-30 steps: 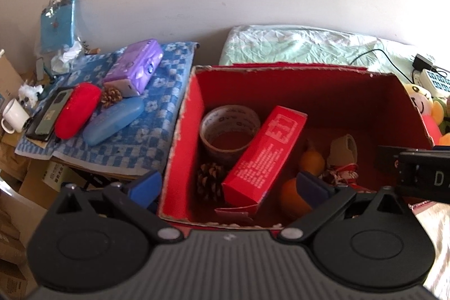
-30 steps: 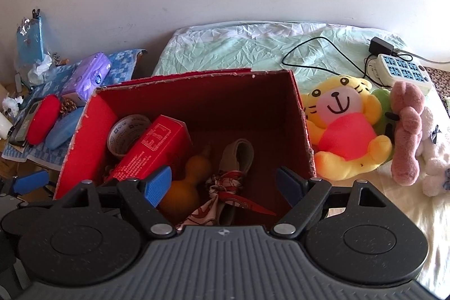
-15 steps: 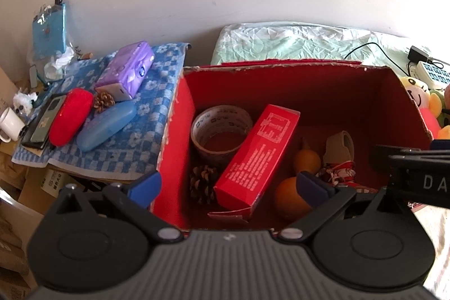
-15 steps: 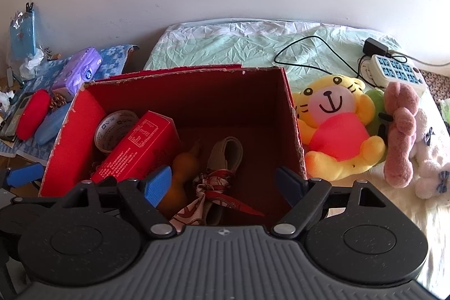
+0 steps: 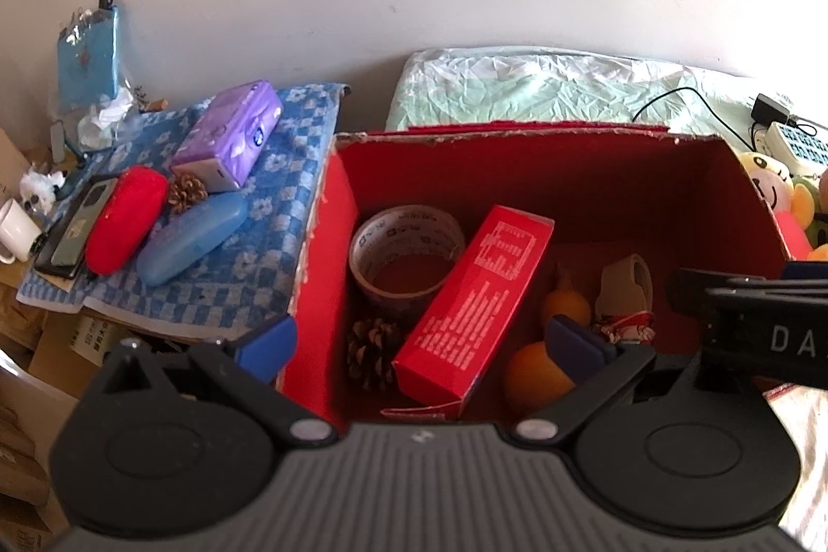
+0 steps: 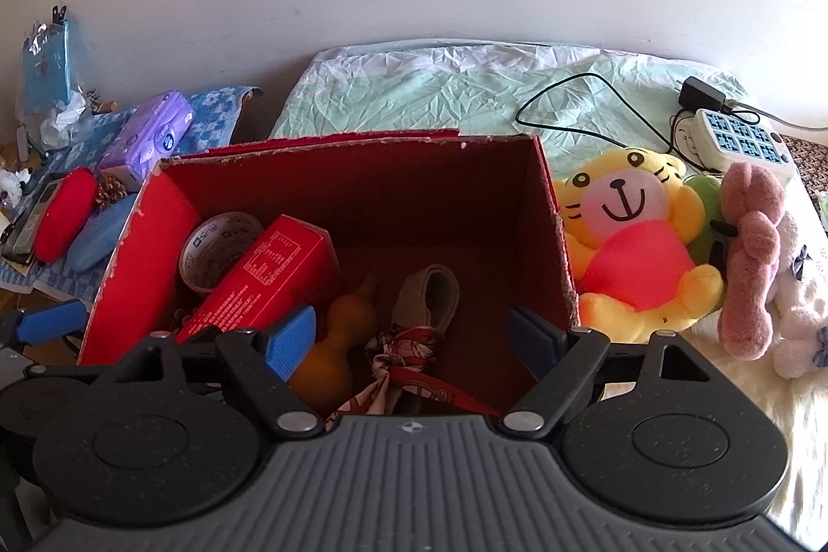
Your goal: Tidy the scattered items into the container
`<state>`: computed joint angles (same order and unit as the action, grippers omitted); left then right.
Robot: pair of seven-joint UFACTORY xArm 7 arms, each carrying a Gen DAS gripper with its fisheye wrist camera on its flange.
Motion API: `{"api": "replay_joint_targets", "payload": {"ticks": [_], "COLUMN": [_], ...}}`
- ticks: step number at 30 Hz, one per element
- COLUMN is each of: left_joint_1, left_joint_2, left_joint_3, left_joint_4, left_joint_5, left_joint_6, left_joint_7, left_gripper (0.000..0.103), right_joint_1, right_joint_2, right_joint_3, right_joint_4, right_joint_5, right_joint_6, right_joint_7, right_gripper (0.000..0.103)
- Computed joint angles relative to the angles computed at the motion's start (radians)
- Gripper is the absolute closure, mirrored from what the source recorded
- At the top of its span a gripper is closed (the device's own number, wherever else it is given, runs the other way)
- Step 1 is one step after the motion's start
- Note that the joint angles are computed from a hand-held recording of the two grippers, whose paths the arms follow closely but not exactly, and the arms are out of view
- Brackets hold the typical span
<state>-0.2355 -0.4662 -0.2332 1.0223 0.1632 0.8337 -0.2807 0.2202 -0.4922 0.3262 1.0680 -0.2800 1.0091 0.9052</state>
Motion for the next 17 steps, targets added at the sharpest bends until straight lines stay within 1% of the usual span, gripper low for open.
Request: {"api": "replay_joint_targets", "payload": {"ticks": [6,11,17], "left_joint_1": [0.010,0.006,0.003], "left_joint_2": [0.003,0.012,-0.005], "left_joint_3": [-0.017,-0.013,-0.012], "left_joint_4": [0.009,0.019,0.007], "left_joint_5": [0.026,0.023,0.030], "left_joint_6": [0.001,0.015,0.001], "left_joint_7": [-0.031,-0.043,-0.044], "left_gripper": [0.002,0.002,0.002], "right_joint_1": [-0.006,-0.008,-0.010], "right_joint_2": [-0.011,-0.015,-0.025], "right_joint_3": [-0.006,-0.003,0.002], "right_joint_4": [-0.011,-0.012,-0.017], "right_joint_5": [0.005,0.003,0.001], "right_joint_6": [-0.011,-0.017,-0.022], "right_joint_7": [0.012,0.014,0.020], "right_gripper": [0.019,0.019,0.019]}}
